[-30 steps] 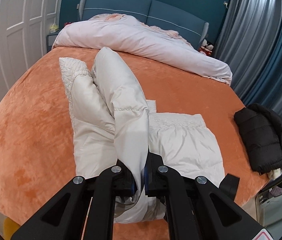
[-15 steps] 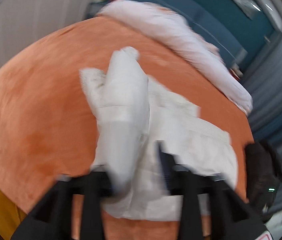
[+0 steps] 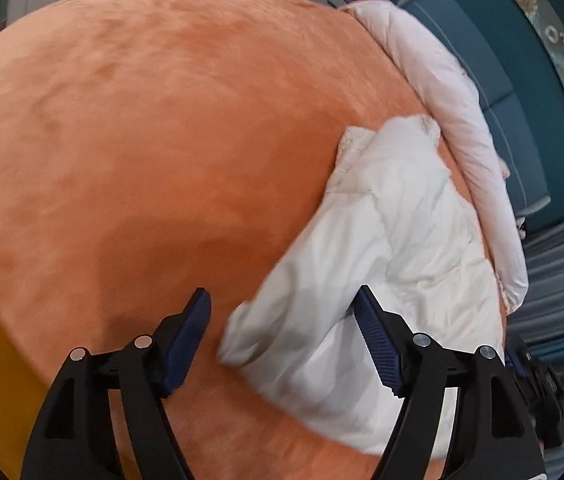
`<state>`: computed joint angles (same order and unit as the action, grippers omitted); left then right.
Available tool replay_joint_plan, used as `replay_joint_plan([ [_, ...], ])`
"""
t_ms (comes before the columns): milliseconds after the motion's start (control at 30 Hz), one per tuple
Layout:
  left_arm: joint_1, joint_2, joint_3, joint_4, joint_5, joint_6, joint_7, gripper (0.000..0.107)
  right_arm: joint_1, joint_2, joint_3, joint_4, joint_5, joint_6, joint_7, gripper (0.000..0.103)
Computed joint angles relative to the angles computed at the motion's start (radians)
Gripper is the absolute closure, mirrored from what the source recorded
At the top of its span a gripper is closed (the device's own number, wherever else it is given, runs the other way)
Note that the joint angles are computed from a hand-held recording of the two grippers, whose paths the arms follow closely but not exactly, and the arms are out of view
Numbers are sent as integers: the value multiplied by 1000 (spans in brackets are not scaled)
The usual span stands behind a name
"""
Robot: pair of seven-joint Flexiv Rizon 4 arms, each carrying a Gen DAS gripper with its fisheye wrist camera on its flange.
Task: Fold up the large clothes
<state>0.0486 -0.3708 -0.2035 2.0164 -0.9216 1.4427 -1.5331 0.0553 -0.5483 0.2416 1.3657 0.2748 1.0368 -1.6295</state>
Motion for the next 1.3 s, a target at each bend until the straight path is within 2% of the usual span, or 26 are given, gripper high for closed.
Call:
replay_joint_plan([
  [100,20,25,-65,47,-135,21,82,33,50,-65,-30,-66,-70,-78,33,83],
  [133,8,14,-57,38,-135,24,83,30,66,-103,-40,-101,-95,-121,49,83],
  [167,-21,0,-16,22,-78,21,41,28,74,-127,-43,-118,-107,-135,55,84],
  [200,-36,-17,-3,2,-48,37,27,18,88,-153,-54,-125,-123,-114,60,86],
  [267,-33,-49,-24,-29,-30,69,25,10,107,-177,-69,-139,-162,-100,71,86],
  [333,-25,-98,-40,-86,22,71,5,10,113,-190,-72,-179,-192,-153,86,86],
  [367,10,-117,-82,-102,60,79,-10,10,108,-189,-67,-190,-196,-176,84,86],
  [400,56,-134,-156,-121,34,93,35,16,96,-174,-56,-188,-185,-188,83,85],
  [433,100,-141,-237,-133,-58,98,125,42,73,-144,-35,-164,-148,-174,79,83],
  [467,136,-147,-319,-151,-211,92,264,56,52,-116,-17,-133,-113,-148,68,83],
  [500,192,-147,-400,-160,-300,74,338,70,17,-63,13,-70,-56,-99,40,83],
  [533,249,-148,-481,-154,-335,99,379,81,-4,-11,25,-5,-20,-57,20,83],
  [567,292,-134,-557,-156,-435,120,484,85,-12,27,26,46,0,-25,9,83],
  [600,319,-119,-599,-151,-469,130,526,89,-28,78,34,115,31,11,-10,83],
  [633,326,-105,-609,-148,-475,130,541,91,-33,112,35,161,48,24,-19,84],
  [700,294,-57,-567,-144,-453,104,545,92,-29,159,26,238,59,25,-29,84],
  [767,263,-19,-542,-143,-437,100,551,93,-4,152,6,267,40,-3,-23,84],
  [833,230,10,-522,-151,-422,93,553,94,9,123,-3,289,49,34,-12,84],
  [933,140,24,-423,-177,-246,68,450,94,19,87,-5,292,45,82,-11,85],
  [967,102,19,-373,-194,-172,56,407,94,22,83,-6,293,34,88,-6,85],
  [1033,-18,0,-218,-251,50,22,294,94,31,77,-10,298,4,100,-1,86],
  [1067,-56,-8,-177,-273,89,10,276,94,27,82,-3,309,1,106,-6,86],
  [1200,-169,-62,-85,-387,215,-49,233,94,-39,64,55,262,81,50,-51,86],
  [1300,-208,-101,-66,-470,289,-102,223,94,-106,69,105,246,215,38,-112,87],
])
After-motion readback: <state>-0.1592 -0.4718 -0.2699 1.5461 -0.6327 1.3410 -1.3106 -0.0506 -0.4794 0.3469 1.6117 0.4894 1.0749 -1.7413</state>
